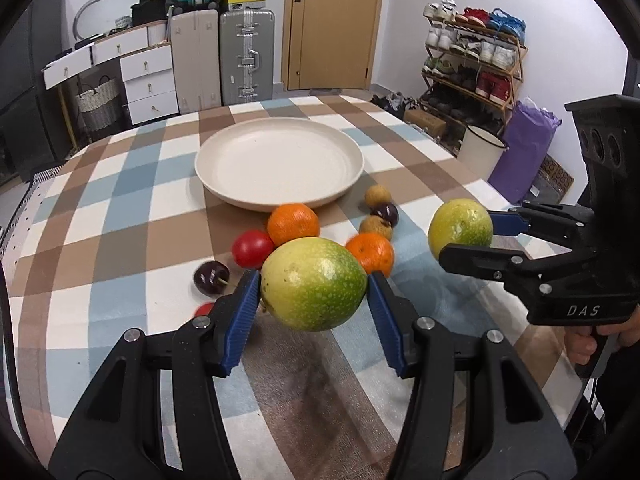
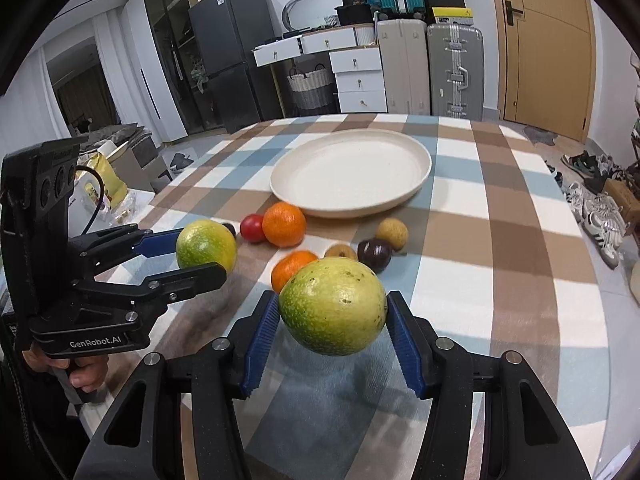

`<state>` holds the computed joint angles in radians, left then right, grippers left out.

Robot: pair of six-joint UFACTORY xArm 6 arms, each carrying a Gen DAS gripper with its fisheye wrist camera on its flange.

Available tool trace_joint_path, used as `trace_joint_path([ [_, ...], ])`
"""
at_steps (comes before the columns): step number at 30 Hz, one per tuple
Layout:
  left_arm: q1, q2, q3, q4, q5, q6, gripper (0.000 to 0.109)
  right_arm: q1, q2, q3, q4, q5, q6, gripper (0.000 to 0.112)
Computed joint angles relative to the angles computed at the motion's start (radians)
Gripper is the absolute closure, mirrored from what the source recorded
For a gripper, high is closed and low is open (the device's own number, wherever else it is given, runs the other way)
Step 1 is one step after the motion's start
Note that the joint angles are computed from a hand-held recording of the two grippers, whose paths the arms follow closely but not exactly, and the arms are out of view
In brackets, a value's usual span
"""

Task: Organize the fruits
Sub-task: 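Close left tool on the yellow-green fruit while right tool grasps the green citrus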

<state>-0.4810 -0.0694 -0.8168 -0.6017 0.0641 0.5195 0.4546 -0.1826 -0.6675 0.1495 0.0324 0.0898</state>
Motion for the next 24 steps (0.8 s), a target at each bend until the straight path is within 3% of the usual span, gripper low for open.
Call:
trace_joint_path([
  [11,0.029,0.015,-0.079,-0.158,-0.037,0.065,0.056,-0.015,0.03,-0.121,0.151,0.024,-0.151,0.057],
  [21,0.071,0.105,-0.186,-0.014,-0.041,-0.071,0.056,-0.028,0.145,-0.285,0.393,0.046,-0.354,0.057],
  [24,0.079,0.143,-0.229,0.019,-0.032,-0.099,0.056,-0.038,0.181,-0.331,0.383,0.056,-0.358,0.057],
])
